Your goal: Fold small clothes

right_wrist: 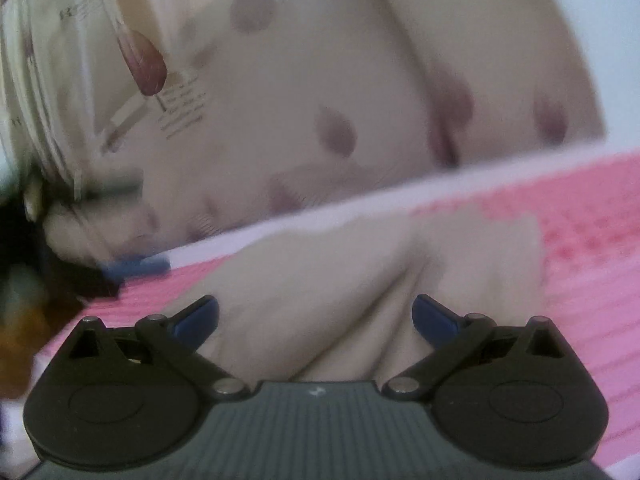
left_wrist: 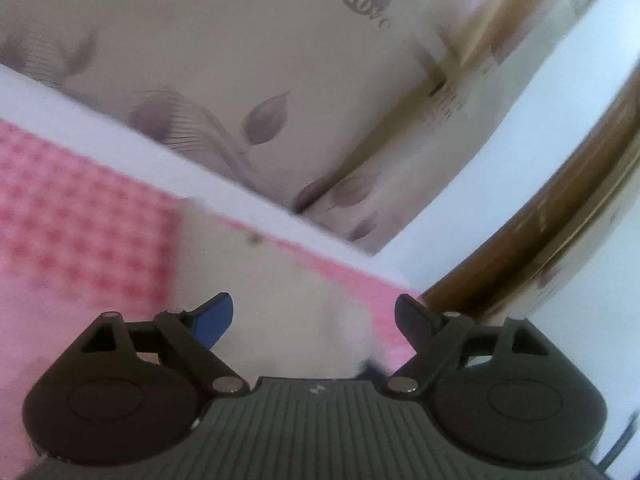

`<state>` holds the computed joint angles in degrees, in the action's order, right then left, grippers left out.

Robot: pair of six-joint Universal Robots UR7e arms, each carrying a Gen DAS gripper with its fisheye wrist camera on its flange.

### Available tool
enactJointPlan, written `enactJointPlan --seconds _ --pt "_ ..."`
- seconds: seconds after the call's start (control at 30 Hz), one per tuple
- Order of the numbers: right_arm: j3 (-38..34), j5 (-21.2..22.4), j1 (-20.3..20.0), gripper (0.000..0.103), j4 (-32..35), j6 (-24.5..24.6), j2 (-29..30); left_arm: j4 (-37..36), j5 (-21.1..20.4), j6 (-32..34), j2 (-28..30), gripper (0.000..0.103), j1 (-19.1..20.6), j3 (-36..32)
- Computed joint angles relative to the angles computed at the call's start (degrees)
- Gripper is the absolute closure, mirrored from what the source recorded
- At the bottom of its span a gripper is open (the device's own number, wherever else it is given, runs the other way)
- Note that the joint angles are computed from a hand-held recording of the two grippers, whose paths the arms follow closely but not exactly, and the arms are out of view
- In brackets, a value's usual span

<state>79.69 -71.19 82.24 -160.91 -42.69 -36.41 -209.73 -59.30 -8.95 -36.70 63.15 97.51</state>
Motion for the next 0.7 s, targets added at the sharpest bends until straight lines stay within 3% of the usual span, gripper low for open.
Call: enactJointPlan --seconds 0.03,0.1,0.17,0.23,0.3,0.33,0.4,0.57,0.7 --pt "-1.0 -0.8 0.2 0.000 3.4 0.9 -0.1 -2.4 0.7 1.5 0.4 0.017 0.1 1.4" --pt "-1.4 -2.5 0.6 0.000 4.1 2.4 0.1 -7.5 1.4 3.5 1.1 0.017 0.7 4.2" --pt "-2.3 -1.5 0.7 0.001 5.1 4.1 0.6 -10.5 -0.8 2.2 1.7 0.017 1.8 6.1" --pt "-4.2 -3.8 1.7 0.010 5.5 5.8 1.7 -14.2 -2.7 1.6 3.2 0.015 2.9 6.7" --pt "-7.4 -6.9 2.7 0.040 7.6 8.4 3.4 -19.1 -4.0 1.6 5.1 0.014 3.5 6.6" --pt "-8.7 -7.4 3.0 0.048 8.4 9.7 4.0 -20.7 -5.1 3.4 5.3 0.008 3.5 6.6" --pt "-10.0 -8.8 3.7 0.073 8.7 9.3 5.0 -24.5 -4.0 7.1 6.3 0.000 2.9 6.7" --pt "-9.1 -12.3 5.8 0.079 4.0 0.7 4.6 -25.5 -2.2 9.2 7.0 0.001 2.2 6.2" --pt "-11.5 -12.5 6.1 0.080 3.9 -2.1 3.9 -26.0 -1.6 9.0 7.3 0.001 2.1 6.3"
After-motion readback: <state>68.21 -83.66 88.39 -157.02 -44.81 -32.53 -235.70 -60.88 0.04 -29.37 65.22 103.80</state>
